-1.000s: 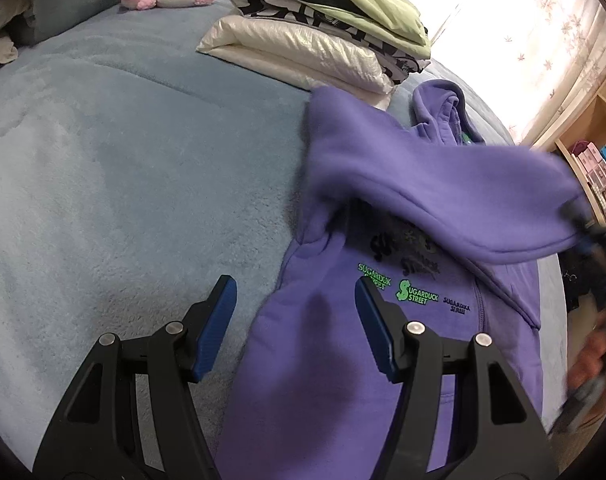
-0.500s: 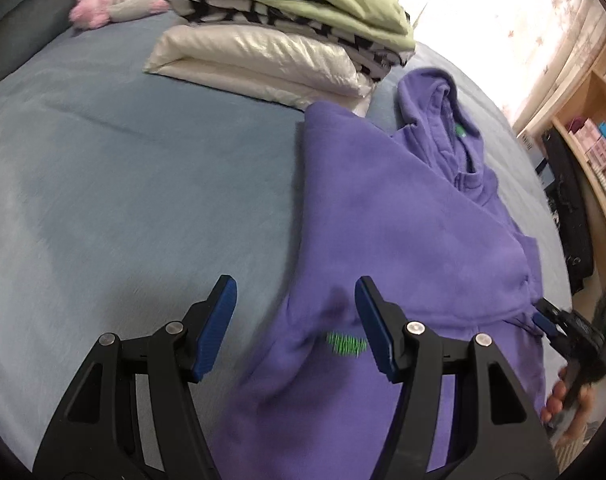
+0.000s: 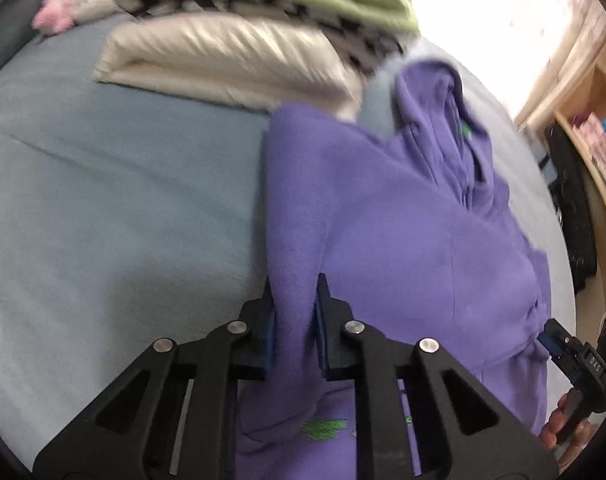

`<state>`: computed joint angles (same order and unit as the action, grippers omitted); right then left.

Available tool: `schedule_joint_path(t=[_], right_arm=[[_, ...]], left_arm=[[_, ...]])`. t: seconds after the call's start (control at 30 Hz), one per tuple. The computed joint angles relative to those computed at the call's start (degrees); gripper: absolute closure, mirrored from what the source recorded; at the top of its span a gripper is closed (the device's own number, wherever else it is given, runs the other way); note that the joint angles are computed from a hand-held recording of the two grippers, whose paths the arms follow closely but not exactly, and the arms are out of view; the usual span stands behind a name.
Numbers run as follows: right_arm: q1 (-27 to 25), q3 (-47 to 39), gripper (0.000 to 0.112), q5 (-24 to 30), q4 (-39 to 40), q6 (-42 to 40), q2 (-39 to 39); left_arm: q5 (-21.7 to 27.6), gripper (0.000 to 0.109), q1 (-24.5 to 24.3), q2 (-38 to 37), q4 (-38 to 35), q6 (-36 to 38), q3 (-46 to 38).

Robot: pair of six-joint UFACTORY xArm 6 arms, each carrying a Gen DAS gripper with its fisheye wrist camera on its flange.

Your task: Fold large clothes

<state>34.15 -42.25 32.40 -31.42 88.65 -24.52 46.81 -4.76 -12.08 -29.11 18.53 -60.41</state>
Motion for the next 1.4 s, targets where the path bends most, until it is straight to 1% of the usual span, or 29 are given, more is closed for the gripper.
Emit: schedule_joint_path(t=[0.03, 0.07, 0.13, 0.2, 0.3, 0.33, 0.4, 0.47, 0.5, 0.63, 0.7, 0.8, 0.83, 0.87, 0.9, 0.93, 0.97, 1.03, 1.07, 1.1, 1.13, 1.17, 1.2, 1.23, 1.27, 1.33, 1.4], right_arm=[[0.4, -1.4, 0.057, 0.5, -0.2, -0.7, 1.3], [0.8, -3.0, 0.057, 1.5, -0.4, -1.8, 2.8], [1.3, -5.3, 0.057, 3.3, 0.5, -3.4, 4.8], [1.1, -4.9, 0.056, 2.7, 1.1, -3.3, 4.6], [1.0, -2.6, 0.056, 3.5, 1.1, -2.2, 1.5], [0.9, -1.2, 0.056, 3.7, 0.9, -2.0, -0.3], [0.5, -0.1, 0.056, 5.3, 0.0, -1.5, -2.6], [-1.0, 1.0, 0.056, 5.8, 0.7, -2.7, -4.2], [-2.0, 0.8, 0.056, 5.6, 1.3, -3.3, -4.1], [-6.4, -0.5, 0.056, 1.3, 3.2, -6.6, -1.5], [-8.7, -2.2, 0.056, -1.3, 7.1, -10.9, 1.9], [-10.5, -4.9, 0.056, -2.9, 12.1, -16.8, 7.0], [-10.8, -5.9, 0.06, -3.2, 13.0, -18.7, 8.8], [-10.4, -7.6, 0.069, -2.0, 11.6, -20.3, 10.6], [-9.5, -10.3, 0.089, 0.6, 9.2, -22.0, 12.8], [-8.7, -12.2, 0.092, 2.3, 6.4, -21.4, 14.1], [-8.3, -13.2, 0.094, 2.6, 3.7, -20.2, 14.6], [-8.7, -12.9, 0.095, -1.4, -3.3, -14.6, 14.0], [-8.8, -13.1, 0.095, -1.2, -6.2, -11.8, 14.1], [-9.0, -14.2, 0.095, 1.2, -7.2, -10.4, 15.0], [-9.3, -14.9, 0.095, 2.7, -5.7, -11.2, 15.9], [-10.0, -15.5, 0.092, 4.3, -1.9, -13.5, 17.5], [-10.8, -14.9, 0.086, 3.4, 0.7, -14.6, 18.0], [-11.4, -13.5, 0.085, 1.6, 0.9, -14.2, 17.2], [-11.6, -12.9, 0.083, 1.2, 1.4, -14.1, 16.4], [-11.6, -12.7, 0.066, 3.4, 2.5, -14.0, 14.8], [-10.9, -11.7, 0.056, 6.7, -0.4, -10.9, 11.8]], left_arm=[[-0.2, 0.097, 1.2, 0.1, -2.4, 1.6, 0.5], [0.7, 0.097, 2.6, 0.6, -5.8, 3.3, 0.6], [3.6, 0.096, 4.9, 2.1, -10.6, 6.2, 0.0], [4.5, 0.092, 5.4, 2.5, -10.5, 7.3, -0.2], [4.5, 0.09, 4.5, 2.3, -6.9, 7.6, -1.5], [4.5, 0.087, 4.1, 2.4, -4.8, 7.7, -2.4], [3.5, 0.08, 3.3, 2.1, -2.2, 8.4, -3.0], [2.5, 0.065, 2.2, 3.1, 0.3, 8.0, -4.7], [2.1, 0.064, 1.7, 3.7, 1.5, 7.1, -5.6], [0.8, 0.063, -0.6, 9.0, 6.1, 1.9, -11.3], [1.0, 0.062, -1.8, 13.1, 9.8, -2.2, -15.3], [1.5, 0.062, -3.1, 18.1, 14.2, -5.9, -19.9], [1.6, 0.061, -3.4, 19.3, 14.9, -6.9, -21.1], [1.2, 0.062, -3.5, 20.0, 15.0, -7.6, -21.8], [0.2, 0.065, -3.8, 20.1, 15.7, -7.9, -21.7], [-2.5, 0.092, -4.4, 19.5, 16.7, -6.9, -20.6], [-6.0, 0.095, -5.2, 18.3, 18.6, -6.4, -18.6], [-12.3, 0.096, -6.2, 16.1, 21.7, -7.2, -14.7], [-15.4, 0.096, -6.4, 15.0, 22.3, -7.3, -12.5], [-18.1, 0.096, -6.4, 14.5, 22.8, -7.9, -10.7], [-19.6, 0.096, -6.2, 14.5, 22.5, -8.9, -9.6], [-20.3, 0.095, -6.0, 14.8, 21.6, -9.2, -9.3], [-21.4, 0.093, -5.8, 15.1, 19.7, -8.3, -8.6], [-22.0, 0.09, -5.7, 15.2, 18.5, -7.8, -8.1], [-22.4, 0.087, -5.7, 14.9, 18.5, -8.3, -7.6], [-21.7, 0.085, -5.2, 14.6, 16.3, -6.5, -7.8], [-19.8, 0.083, -4.5, 13.7, 17.1, -6.2, -8.3]])
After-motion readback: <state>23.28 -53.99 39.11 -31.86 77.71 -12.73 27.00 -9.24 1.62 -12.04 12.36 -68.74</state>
